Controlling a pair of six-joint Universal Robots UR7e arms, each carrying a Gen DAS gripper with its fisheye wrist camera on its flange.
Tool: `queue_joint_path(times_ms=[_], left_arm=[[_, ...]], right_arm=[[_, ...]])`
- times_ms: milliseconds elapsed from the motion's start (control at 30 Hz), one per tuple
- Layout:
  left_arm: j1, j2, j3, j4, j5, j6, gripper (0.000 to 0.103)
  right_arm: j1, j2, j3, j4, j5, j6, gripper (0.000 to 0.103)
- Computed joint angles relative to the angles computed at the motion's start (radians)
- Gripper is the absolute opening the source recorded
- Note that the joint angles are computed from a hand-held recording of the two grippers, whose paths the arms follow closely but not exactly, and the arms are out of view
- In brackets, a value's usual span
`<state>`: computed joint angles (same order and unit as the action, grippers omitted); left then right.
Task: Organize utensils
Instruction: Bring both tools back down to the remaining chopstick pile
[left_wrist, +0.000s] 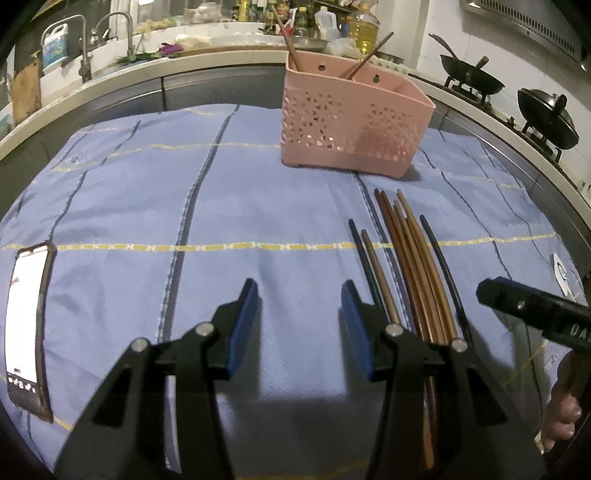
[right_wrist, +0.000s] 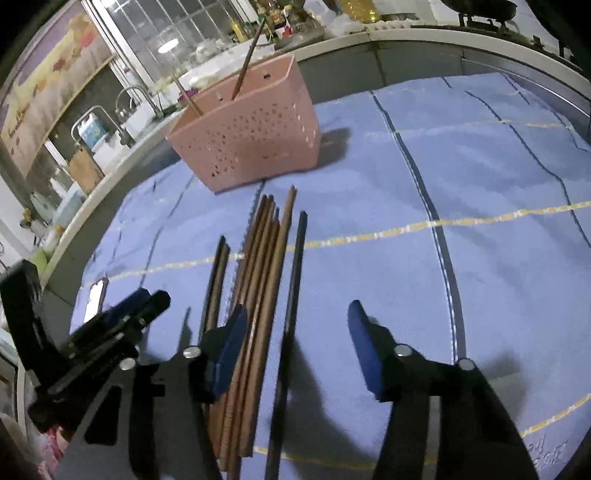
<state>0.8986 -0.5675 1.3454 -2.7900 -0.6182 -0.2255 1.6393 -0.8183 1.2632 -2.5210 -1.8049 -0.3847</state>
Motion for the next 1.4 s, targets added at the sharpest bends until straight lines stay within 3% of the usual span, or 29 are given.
queue_joint_path(times_ms=[767,867,1067,1133,1267,1400], left_arm=[[0.004,-0.013,0.014,0.027,-0.043,-0.036,0.045],[0.008,-0.022,0.019,0.029,-0.072,-0.042,0.045],[0.036,-0.06,0.046,0.016,-0.265,-0.065,0.045],[0.041,-0.059,0.043,0.022,-0.297,-0.068,0.045],[0.039,-0.046,0.027,0.047,-0.307,-0.065,0.045],[0.025,-0.022,0.005,0.069,-0.258,-0.043,0.044]], right_arm=[[0.005,-0.005,0.02,0.008,-0.022,-0.005,0.052],[0.008,-0.005,0.024,0.001,-0.032,-0.022,0.05],[0.021,-0.012,0.054,-0.036,-0.044,-0.08,0.043],[0.023,-0.012,0.062,-0.044,-0.045,-0.099,0.042],[0.028,-0.007,0.075,-0.066,-0.07,-0.148,0.038],[0.03,0.002,0.084,-0.082,-0.101,-0.177,0.035]])
